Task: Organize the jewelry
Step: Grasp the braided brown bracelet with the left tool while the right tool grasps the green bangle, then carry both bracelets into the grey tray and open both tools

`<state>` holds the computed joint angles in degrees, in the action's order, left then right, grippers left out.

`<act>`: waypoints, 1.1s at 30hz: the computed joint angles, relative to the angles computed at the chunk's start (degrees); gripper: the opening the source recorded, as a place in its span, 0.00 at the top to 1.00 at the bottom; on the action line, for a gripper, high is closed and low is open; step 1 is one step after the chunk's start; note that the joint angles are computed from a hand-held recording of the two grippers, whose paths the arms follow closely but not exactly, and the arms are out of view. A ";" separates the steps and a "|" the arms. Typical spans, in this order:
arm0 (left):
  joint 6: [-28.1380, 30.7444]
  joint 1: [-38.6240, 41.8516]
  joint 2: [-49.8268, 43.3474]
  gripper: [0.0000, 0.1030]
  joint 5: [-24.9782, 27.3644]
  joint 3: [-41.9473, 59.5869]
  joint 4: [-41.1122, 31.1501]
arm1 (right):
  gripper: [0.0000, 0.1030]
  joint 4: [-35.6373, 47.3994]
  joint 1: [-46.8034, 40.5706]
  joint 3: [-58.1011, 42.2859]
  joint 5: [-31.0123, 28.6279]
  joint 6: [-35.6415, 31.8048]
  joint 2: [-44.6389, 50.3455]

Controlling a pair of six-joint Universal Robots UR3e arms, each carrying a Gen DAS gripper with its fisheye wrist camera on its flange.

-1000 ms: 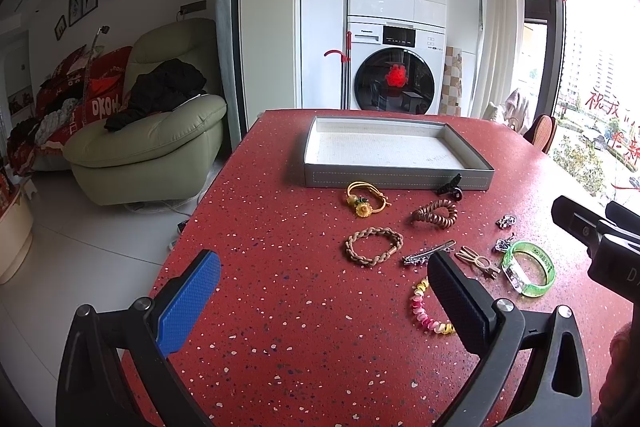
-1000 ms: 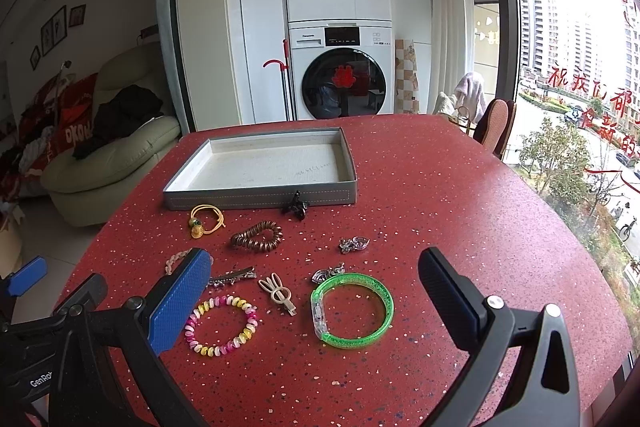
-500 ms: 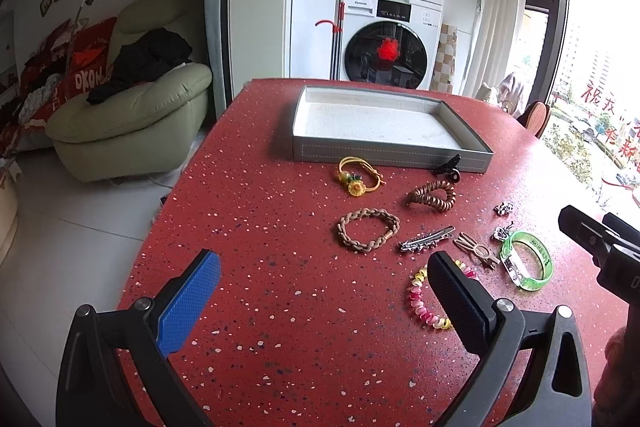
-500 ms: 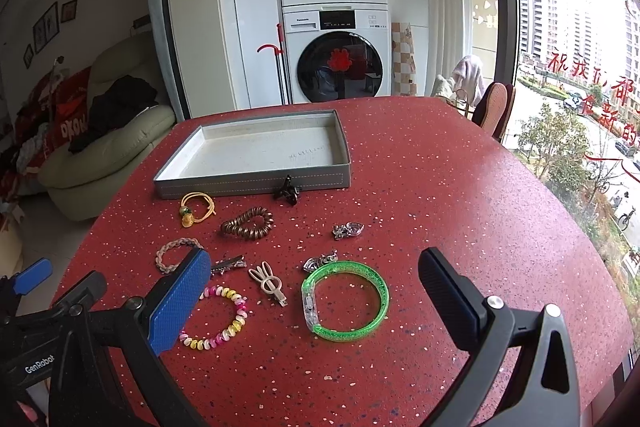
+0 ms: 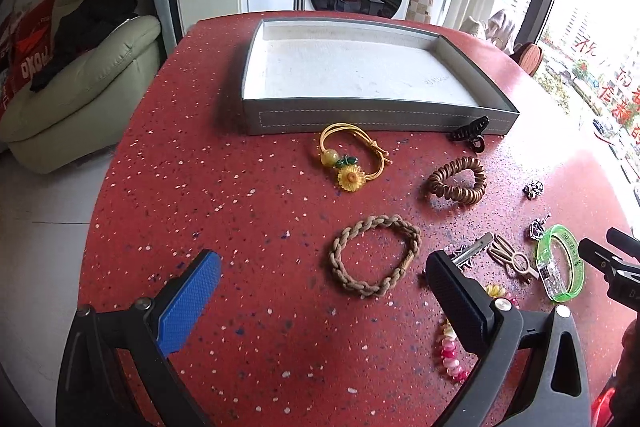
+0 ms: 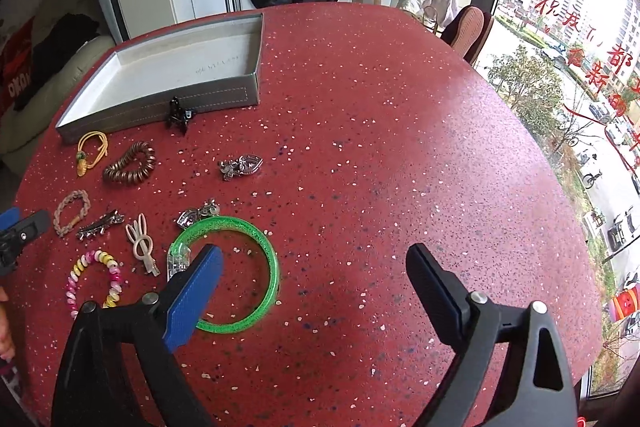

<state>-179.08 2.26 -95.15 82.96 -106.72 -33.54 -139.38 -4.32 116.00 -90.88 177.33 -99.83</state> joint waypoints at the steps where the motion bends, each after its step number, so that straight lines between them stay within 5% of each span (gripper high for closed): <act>1: 0.57 -0.13 -1.09 0.02 -0.09 1.24 -0.81 | 0.16 0.69 -0.14 -0.54 0.24 -0.30 0.84; 3: 1.30 -0.32 -3.10 0.03 -0.55 3.31 -2.41 | 0.26 1.91 -0.22 -1.16 0.56 -1.05 2.07; 5: 1.79 -0.45 -4.53 0.16 -1.04 4.62 -3.50 | 0.33 2.59 -0.24 -1.40 0.99 -1.30 3.26; 9: 3.54 -2.03 -5.05 0.28 0.62 5.04 -2.97 | 0.38 1.90 -0.18 -0.30 1.69 -1.40 3.25; 12: 5.80 -3.08 -4.80 0.53 1.69 4.64 -1.89 | 0.52 2.68 0.64 -0.77 1.98 -1.82 3.20; 14: 6.88 -3.10 -4.53 0.75 1.22 4.70 -2.29 | 0.74 3.04 1.40 -1.04 2.09 -1.96 3.21; 15: 7.36 -3.11 -4.42 0.77 1.01 4.68 -2.35 | 0.79 3.38 1.80 -1.38 2.15 -1.88 3.39; 17: 8.07 -2.47 -3.88 0.77 -0.41 4.16 -2.36 | 0.92 4.22 2.64 -2.24 1.99 -1.87 3.67; 25: 9.00 2.03 0.13 0.77 -8.27 3.33 -5.42 | 0.93 8.38 0.16 -4.16 6.04 -2.70 0.47; 33: 8.35 4.39 -2.40 0.77 -13.38 14.35 -11.81 | 0.93 13.44 -2.39 -17.13 12.57 -3.03 6.07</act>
<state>-170.73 6.65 -97.54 69.58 -92.37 -45.35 -125.94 -6.71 98.87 -78.31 174.30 -93.76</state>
